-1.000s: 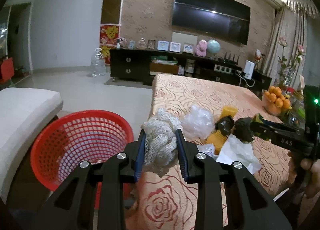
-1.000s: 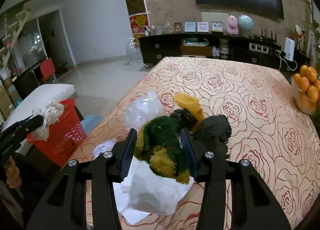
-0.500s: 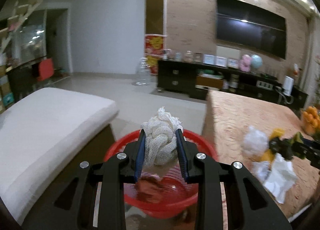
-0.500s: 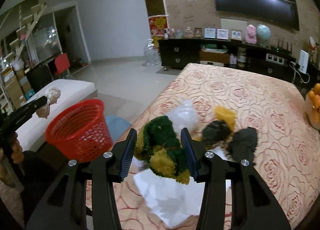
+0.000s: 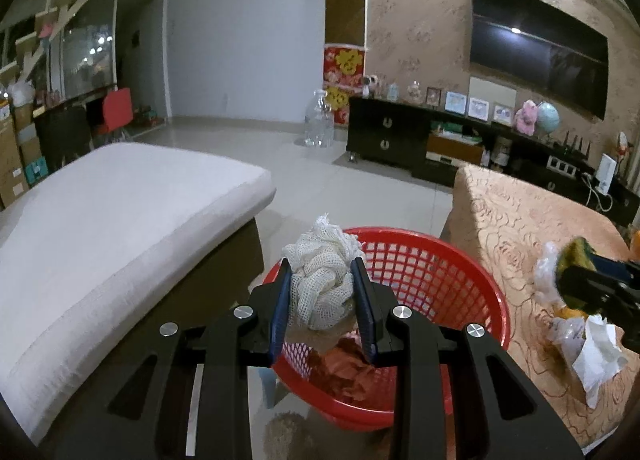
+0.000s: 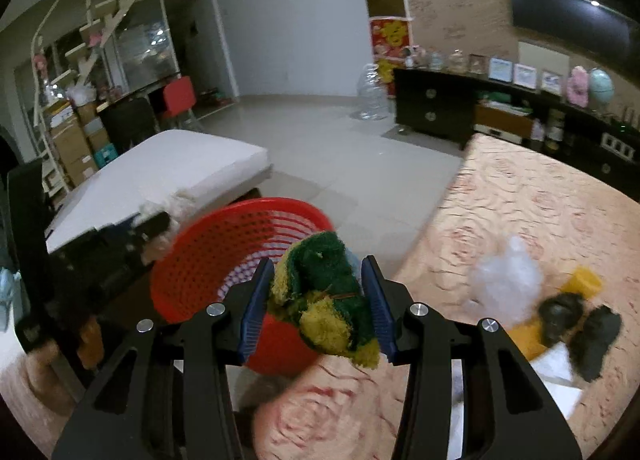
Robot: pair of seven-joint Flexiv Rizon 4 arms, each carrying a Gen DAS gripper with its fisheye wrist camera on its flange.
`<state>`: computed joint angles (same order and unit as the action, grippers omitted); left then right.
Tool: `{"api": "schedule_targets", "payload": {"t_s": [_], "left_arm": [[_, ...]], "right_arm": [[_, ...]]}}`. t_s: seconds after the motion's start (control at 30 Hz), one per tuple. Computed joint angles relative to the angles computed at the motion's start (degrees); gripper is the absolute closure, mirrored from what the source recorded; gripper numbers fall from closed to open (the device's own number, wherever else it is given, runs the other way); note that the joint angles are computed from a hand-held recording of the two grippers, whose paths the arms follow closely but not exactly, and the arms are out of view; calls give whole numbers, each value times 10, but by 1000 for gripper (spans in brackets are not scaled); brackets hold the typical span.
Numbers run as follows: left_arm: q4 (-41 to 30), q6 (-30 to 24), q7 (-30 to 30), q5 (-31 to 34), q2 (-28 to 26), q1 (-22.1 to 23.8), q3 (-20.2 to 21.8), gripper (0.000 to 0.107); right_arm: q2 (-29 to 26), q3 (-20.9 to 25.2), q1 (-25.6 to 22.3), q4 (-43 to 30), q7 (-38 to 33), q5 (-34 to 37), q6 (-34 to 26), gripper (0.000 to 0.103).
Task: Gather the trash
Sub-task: 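Drop the white scrubber into the wastebasket with left tool while right drops green scrubber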
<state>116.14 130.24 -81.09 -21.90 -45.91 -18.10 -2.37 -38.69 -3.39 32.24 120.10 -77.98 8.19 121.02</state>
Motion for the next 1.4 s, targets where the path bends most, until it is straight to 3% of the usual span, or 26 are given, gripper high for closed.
{"api": "schedule_targets", "payload": {"t_s": [0.23,0.53,0.67,0.97,1.07,1.4], "left_arm": [[-11,-63,-1,5,1,12,-4,79],[-5,-74,-41,45,7,41,-12,75],[-8,-78,-46,50,8,38,-8,66],[0,-47,-82,57,11,49,-12,33],[3,-24,-89,56,9,45,-9,28],[3,14,-84,70,4,41,-15,26]], "right_arm": [[-22,56,-56,-54,48,-84,-60,59],[-46,79,-81,-85,99,-141,-92,57],[-51,93,-99,-87,114,-161,-89,46],[-38,71,-84,-65,126,-153,-67,42],[-29,49,-63,-50,117,-133,-57,42],[-8,0,-15,-2,72,-54,-23,41]]}}
